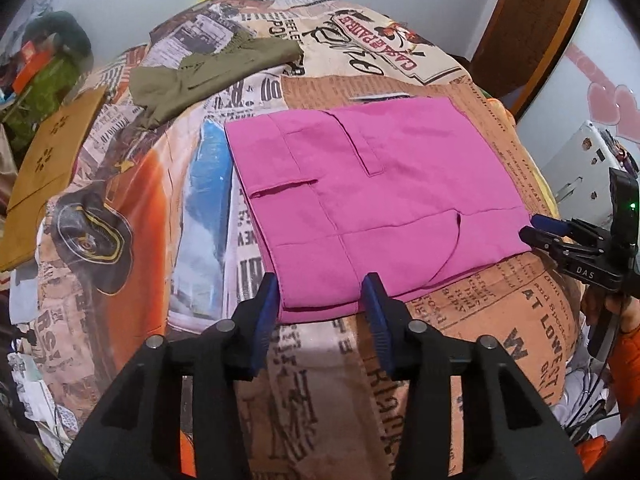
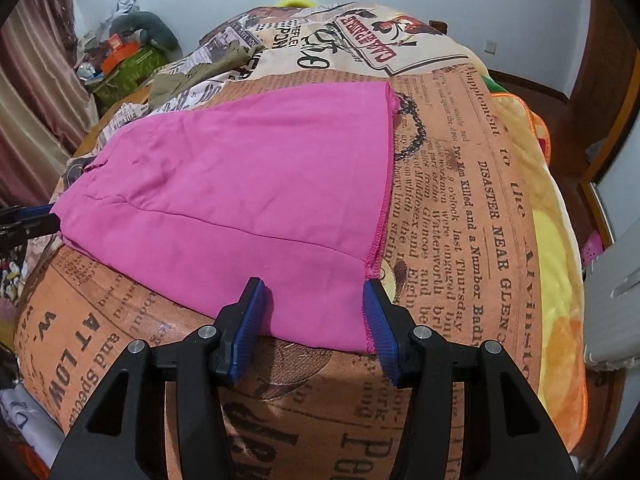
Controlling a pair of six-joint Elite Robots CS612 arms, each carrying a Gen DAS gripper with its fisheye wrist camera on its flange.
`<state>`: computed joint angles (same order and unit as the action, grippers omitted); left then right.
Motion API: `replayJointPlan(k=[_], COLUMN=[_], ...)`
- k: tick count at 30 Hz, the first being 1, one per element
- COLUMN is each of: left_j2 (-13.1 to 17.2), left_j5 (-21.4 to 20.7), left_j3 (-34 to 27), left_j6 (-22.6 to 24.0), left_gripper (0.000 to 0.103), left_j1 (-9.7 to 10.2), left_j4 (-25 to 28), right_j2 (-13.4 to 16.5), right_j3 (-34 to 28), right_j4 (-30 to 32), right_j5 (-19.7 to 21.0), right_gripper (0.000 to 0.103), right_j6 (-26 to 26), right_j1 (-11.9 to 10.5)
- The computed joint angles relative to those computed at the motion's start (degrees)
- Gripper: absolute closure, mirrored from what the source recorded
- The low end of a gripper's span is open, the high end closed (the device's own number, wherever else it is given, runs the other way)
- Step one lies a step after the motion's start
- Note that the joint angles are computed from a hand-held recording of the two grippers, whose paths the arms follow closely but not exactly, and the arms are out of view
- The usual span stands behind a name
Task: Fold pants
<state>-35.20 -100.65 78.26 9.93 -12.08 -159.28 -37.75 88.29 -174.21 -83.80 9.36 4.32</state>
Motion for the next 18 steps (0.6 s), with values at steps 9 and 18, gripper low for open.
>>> replayJointPlan(k=[9,18], left_j2=[0.0,-1.6], left_j5=[1.9,3.7], left_j3=[0.0,2.8], left_j6=[-2.9,-1.3], left_gripper=[0.092,0.093], left_j1=[0.24,-0.32], left_j4=[-1.2,-8.2], right_j2=[0.4,0.4], right_j3=[0.2,0.0], right_j4=[-1.5,-1.2], right_j5=[1.0,0.8], right_gripper=[0.055,0.055], right_j6=[1.6,0.9], right_j1=[-0.2,-0.1])
